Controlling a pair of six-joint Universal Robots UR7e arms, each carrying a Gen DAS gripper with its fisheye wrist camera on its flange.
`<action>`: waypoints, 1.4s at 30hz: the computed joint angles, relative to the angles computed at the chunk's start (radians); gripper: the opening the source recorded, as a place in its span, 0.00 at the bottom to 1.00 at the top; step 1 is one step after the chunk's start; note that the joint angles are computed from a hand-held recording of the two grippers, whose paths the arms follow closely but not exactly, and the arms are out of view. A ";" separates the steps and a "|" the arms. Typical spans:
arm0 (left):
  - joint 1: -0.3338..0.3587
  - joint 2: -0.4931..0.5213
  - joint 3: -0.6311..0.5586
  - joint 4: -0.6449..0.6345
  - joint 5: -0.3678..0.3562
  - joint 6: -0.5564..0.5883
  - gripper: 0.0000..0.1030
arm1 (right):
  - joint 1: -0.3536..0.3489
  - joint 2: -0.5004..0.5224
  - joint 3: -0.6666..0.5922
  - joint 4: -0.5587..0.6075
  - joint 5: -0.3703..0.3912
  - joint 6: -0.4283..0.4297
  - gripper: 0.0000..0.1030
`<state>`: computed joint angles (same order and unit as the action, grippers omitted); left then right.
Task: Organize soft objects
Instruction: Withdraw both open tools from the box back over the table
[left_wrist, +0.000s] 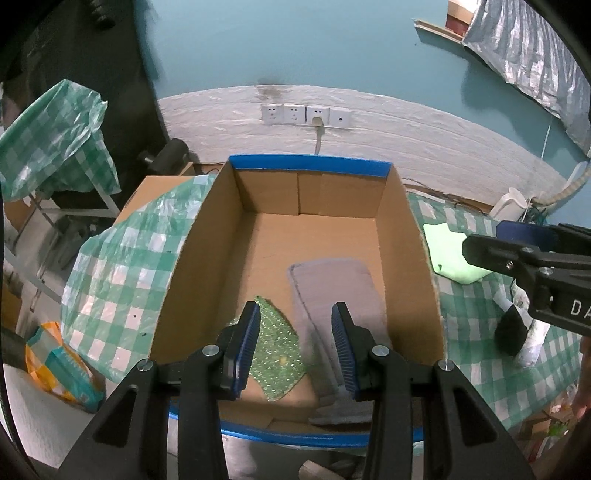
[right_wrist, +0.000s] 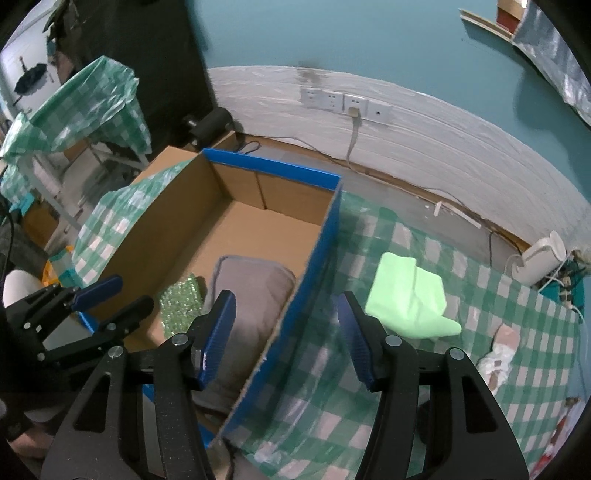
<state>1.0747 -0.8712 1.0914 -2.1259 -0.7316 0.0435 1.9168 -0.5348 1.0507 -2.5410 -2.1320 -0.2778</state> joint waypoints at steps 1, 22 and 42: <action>-0.002 0.001 0.000 -0.001 -0.003 0.003 0.39 | -0.002 -0.007 0.009 -0.005 -0.001 0.002 0.57; -0.049 0.030 0.022 0.003 -0.018 0.032 0.39 | -0.052 -0.161 0.212 -0.122 -0.011 0.035 0.57; -0.107 0.094 0.026 0.038 -0.047 0.056 0.39 | -0.137 -0.323 0.413 -0.232 -0.039 0.080 0.57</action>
<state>0.9678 -0.7771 1.1176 -2.0880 -0.7783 0.0992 1.7795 -0.8576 1.4636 -2.7731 -2.1713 -0.1978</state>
